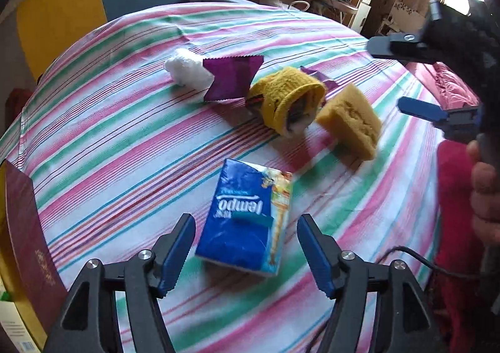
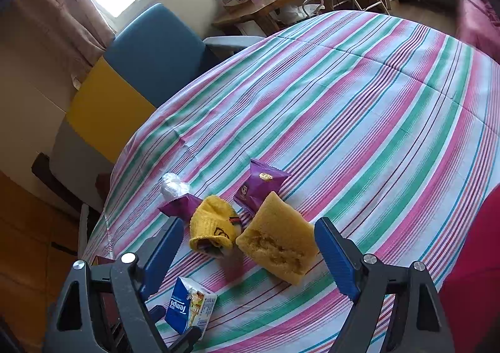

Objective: Organize objects
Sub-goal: 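Lift the Tempo pack with the left gripper while the right gripper grasps the purple candy wrapper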

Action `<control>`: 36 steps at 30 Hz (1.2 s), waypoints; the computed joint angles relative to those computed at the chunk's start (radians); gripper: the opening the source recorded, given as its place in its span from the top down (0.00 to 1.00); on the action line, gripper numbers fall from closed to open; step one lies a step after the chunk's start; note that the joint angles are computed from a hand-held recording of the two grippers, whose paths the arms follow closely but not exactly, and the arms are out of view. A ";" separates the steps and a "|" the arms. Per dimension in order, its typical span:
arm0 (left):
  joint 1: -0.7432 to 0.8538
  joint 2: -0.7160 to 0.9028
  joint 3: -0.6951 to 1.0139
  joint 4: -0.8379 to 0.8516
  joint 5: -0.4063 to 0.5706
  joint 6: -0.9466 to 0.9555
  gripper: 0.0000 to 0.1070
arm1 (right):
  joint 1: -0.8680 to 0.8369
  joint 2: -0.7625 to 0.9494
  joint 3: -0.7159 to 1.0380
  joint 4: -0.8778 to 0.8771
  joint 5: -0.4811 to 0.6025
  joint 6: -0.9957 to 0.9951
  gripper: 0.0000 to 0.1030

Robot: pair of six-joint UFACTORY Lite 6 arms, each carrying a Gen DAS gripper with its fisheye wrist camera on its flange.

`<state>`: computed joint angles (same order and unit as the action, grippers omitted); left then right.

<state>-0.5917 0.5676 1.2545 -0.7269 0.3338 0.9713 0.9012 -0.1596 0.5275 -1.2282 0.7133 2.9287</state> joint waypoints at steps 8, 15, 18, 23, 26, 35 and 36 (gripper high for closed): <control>0.092 -0.049 -0.113 -0.274 0.064 0.276 0.50 | -0.082 0.003 0.019 0.106 -0.066 -0.171 0.32; 0.162 -0.138 -0.252 -0.414 0.087 0.423 0.50 | -0.339 0.189 0.217 0.391 -0.168 -0.904 0.42; 0.164 -0.148 -0.269 -0.441 0.090 0.439 0.50 | -0.419 0.307 0.326 0.515 -0.208 -1.187 0.37; 0.173 -0.150 -0.264 -0.426 0.108 0.414 0.50 | -0.544 0.377 0.331 0.670 -0.321 -1.251 0.32; 0.169 -0.156 -0.272 -0.436 0.104 0.420 0.50 | -0.602 0.358 0.265 0.715 -0.449 -1.217 0.32; 0.164 -0.174 -0.311 -0.521 0.089 0.493 0.50 | -0.536 0.458 0.361 0.495 -0.367 -1.053 0.46; 0.163 -0.177 -0.314 -0.528 0.087 0.497 0.50 | -0.521 0.470 0.382 0.503 -0.343 -1.090 0.49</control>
<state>-0.4287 0.3910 0.9403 -1.2546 0.4213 1.4679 0.3802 0.3106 0.9091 -0.7251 0.3701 1.8389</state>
